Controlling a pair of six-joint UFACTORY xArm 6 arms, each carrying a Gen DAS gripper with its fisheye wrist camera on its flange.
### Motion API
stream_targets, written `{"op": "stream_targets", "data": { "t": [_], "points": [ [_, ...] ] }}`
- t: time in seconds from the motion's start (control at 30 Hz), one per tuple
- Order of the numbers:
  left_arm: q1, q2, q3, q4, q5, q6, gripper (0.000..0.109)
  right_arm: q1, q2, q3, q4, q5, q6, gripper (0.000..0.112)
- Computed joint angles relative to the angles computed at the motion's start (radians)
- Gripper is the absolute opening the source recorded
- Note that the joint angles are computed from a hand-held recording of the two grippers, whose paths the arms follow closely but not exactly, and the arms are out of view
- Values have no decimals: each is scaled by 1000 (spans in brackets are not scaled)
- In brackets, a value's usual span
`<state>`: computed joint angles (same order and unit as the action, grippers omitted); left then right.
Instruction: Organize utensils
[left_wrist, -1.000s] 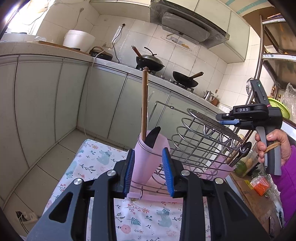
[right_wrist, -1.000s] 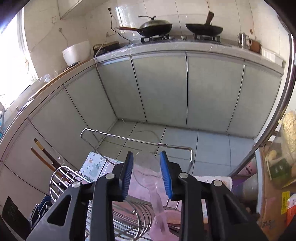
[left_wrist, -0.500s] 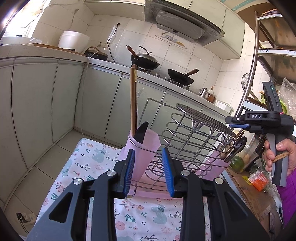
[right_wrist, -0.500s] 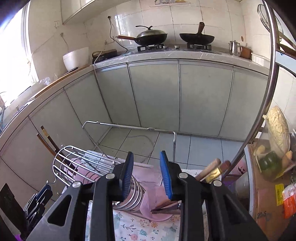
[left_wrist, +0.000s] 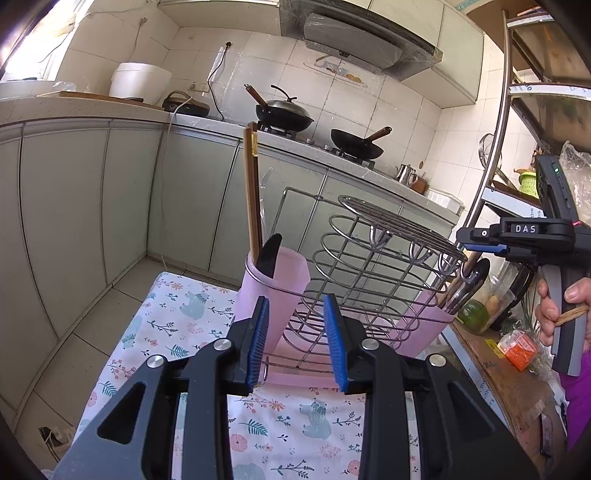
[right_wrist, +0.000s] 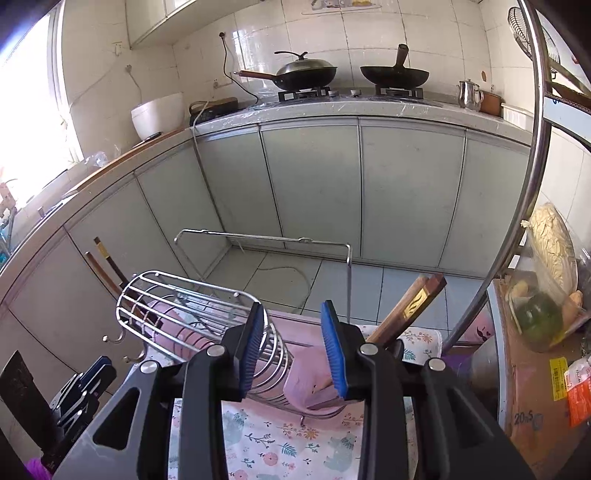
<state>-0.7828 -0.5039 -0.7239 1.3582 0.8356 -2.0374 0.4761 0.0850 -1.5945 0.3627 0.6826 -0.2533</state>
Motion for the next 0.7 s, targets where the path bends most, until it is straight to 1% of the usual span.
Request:
{"op": "stream_targets", "data": {
  "t": [0.13, 0.23, 0.43, 0.53, 0.63, 0.7],
  "points": [
    [-12, 9, -24, -32, 9, 52, 31, 13, -78, 101, 51, -50, -41, 32],
    [-21, 17, -45, -53, 24, 90, 31, 29, -144, 198, 84, -109, -75, 32],
    [-54, 30, -94, -79, 86, 146, 31, 76, -281, 423, 195, -292, -162, 33],
    [-74, 49, -129, -88, 130, 185, 31, 98, -313, 492, 257, -353, -189, 34],
    [-91, 70, -161, -104, 159, 226, 31, 124, -338, 558, 258, -433, -170, 38],
    [-99, 90, -184, -122, 172, 257, 31, 135, -351, 592, 286, -467, -173, 44]
  ]
}}
